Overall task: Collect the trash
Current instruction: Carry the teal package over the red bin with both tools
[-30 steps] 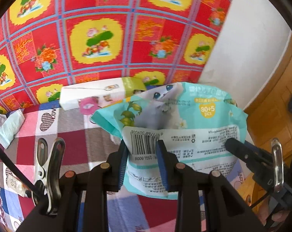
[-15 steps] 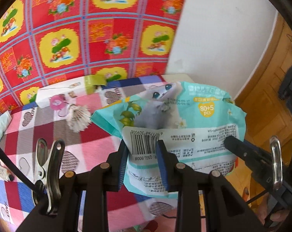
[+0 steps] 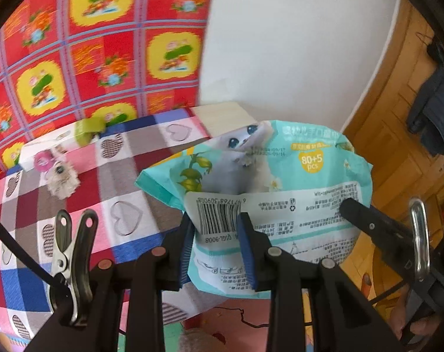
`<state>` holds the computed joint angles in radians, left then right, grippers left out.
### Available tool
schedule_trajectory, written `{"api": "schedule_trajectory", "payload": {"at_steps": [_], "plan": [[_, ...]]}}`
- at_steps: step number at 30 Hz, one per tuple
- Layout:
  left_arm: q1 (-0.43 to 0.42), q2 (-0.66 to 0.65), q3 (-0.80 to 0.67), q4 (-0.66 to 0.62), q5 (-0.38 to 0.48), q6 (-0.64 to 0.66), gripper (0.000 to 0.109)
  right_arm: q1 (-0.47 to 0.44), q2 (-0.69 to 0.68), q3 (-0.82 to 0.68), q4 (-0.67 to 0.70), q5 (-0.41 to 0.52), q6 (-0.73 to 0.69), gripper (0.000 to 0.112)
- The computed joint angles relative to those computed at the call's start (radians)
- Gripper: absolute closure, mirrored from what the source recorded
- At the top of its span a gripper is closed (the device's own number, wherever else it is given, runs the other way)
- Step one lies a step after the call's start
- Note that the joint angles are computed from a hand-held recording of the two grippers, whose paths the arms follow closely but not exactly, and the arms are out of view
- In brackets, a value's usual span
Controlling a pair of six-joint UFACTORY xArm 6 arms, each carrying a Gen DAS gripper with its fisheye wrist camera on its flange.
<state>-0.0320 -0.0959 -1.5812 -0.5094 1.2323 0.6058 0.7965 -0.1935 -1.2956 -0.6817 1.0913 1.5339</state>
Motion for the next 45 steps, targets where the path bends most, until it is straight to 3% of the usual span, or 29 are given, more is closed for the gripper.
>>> {"api": "schedule_trajectory", "payload": {"at_steps": [10, 21, 35, 45], "plan": [[-0.144, -0.013, 0.056, 0.025, -0.079, -0.028, 0.078, -0.053, -0.165, 0.139, -0.013, 0.041, 0.007, 0.079], [-0.358, 0.04, 0.078, 0.062, -0.214, -0.089, 0.078, -0.226, -0.374, 0.321, 0.034, 0.021, -0.095, 0.079], [-0.552, 0.151, 0.022, 0.07, -0.226, -0.096, 0.077, -0.427, -0.598, 0.481, 0.056, 0.085, -0.168, 0.079], [-0.66, 0.189, 0.068, 0.158, -0.29, -0.177, 0.077, -0.644, -0.721, 0.649, 0.189, -0.031, -0.349, 0.079]]}}
